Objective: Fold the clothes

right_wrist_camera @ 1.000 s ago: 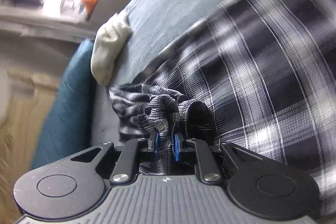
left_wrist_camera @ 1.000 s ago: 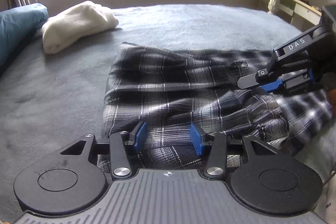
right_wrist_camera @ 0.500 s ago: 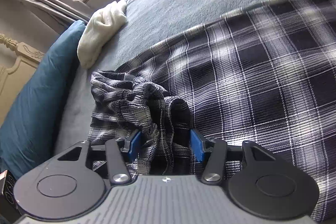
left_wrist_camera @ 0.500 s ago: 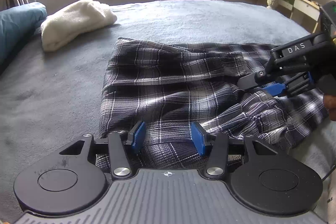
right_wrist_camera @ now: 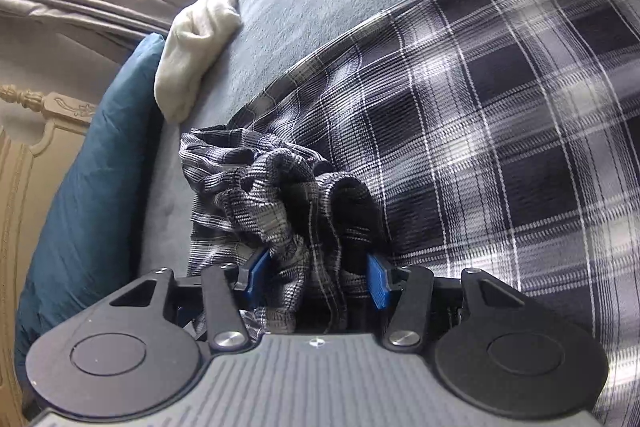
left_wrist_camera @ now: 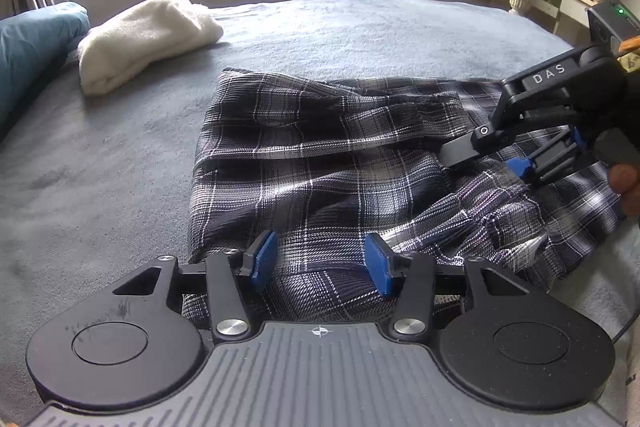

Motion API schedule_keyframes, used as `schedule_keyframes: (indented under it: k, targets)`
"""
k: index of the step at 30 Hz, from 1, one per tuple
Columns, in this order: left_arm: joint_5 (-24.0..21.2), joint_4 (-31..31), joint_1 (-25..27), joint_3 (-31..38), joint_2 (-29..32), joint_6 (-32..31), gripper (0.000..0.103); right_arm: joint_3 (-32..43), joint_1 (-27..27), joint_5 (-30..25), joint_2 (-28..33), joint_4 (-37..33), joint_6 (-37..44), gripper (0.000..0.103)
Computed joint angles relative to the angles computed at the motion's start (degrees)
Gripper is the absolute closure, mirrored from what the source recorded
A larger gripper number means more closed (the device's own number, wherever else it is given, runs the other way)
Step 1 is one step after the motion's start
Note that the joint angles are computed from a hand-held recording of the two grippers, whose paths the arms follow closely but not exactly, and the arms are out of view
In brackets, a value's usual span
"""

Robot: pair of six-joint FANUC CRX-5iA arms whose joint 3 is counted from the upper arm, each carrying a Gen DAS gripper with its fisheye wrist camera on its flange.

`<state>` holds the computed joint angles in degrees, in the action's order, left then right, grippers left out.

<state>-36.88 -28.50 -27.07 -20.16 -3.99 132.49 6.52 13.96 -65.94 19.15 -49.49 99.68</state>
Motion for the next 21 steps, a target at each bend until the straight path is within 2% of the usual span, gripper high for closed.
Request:
schedule_keyframes:
  k: [9,21]
  targets:
    - [0.98,0.68,0.56,-0.48,0.01,-0.39,0.054,0.42,-1.86,-2.55,0.32,-0.96,-0.24,0.051]
    - [0.66,0.3,0.21,-0.13,0.37,-0.02,0.054,3.69,0.24,-4.84,3.09,-0.73,0.37,0.05]
